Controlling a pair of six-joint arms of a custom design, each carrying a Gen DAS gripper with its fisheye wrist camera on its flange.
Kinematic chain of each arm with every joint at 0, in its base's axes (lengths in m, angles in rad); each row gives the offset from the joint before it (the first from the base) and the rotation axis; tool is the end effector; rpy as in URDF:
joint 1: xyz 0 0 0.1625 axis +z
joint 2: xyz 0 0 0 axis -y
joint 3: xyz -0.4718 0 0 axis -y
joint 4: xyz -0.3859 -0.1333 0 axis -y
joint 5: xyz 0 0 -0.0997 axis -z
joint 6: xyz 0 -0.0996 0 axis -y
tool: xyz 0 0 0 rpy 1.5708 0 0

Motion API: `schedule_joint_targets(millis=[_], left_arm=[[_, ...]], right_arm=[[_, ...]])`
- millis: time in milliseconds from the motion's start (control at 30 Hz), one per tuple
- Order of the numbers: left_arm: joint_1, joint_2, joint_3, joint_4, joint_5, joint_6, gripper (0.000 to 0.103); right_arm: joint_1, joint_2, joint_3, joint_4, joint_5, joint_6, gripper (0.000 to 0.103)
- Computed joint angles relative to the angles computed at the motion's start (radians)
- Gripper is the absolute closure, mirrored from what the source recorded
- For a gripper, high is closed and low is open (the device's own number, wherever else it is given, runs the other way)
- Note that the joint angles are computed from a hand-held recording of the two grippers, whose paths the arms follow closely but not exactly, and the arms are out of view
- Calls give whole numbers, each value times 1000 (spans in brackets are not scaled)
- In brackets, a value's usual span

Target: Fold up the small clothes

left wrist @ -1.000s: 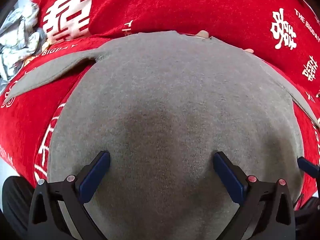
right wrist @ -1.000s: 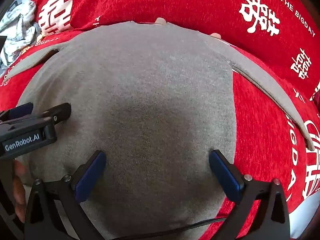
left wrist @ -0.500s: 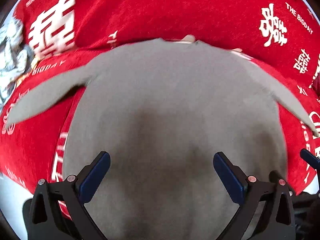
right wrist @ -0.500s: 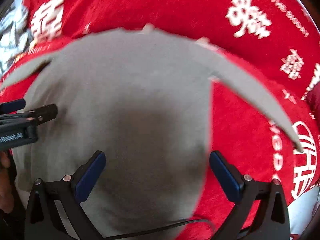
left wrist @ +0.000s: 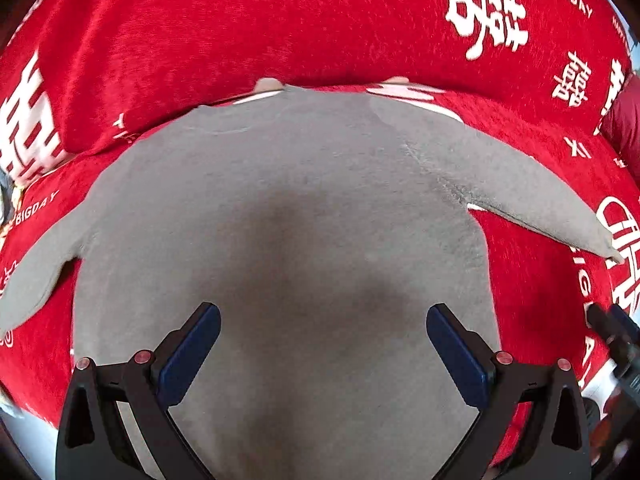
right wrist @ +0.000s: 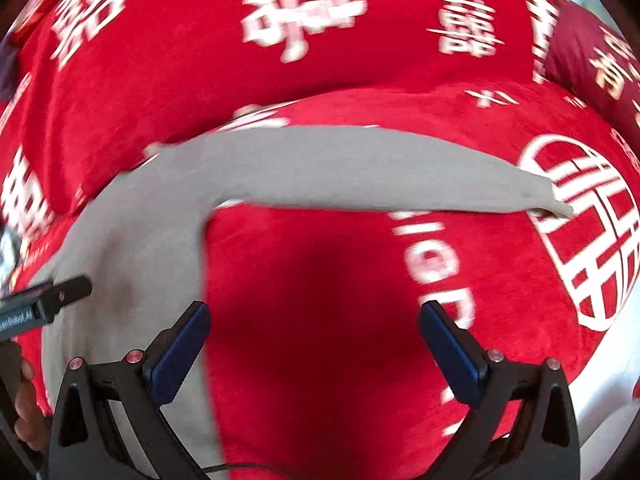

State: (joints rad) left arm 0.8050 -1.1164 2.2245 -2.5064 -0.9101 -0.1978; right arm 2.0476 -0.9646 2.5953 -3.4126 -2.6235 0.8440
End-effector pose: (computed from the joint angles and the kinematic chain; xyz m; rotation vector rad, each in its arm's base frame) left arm -0.1815 -0.4693 0.1465 0.7630 2.3524 -0.2034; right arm 0.2038 -0.2926 0.1377 -0.5444 -2.1766 0.9856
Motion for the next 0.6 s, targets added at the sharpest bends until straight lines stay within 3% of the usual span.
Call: schedule_joint_targets(millis=[133, 233, 367, 467, 600], left_arm=[[-13, 54, -26, -1, 7, -10, 0], [-24, 100, -44, -11, 5, -4, 0], [-24, 164, -82, -10, 1, -10, 0], [-18, 206, -116, -3, -7, -37, 0], [-11, 251, -154, -13, -11, -37, 0]], right_arm=[[-84, -65, 129, -186, -14, -1, 0], [-155, -128, 181, -227, -37, -17, 0], [-263, -159, 220, -398, -26, -170, 0], [-359, -159, 236, -570, 67, -325, 0], [-449, -159, 228, -652, 145, -404, 0]])
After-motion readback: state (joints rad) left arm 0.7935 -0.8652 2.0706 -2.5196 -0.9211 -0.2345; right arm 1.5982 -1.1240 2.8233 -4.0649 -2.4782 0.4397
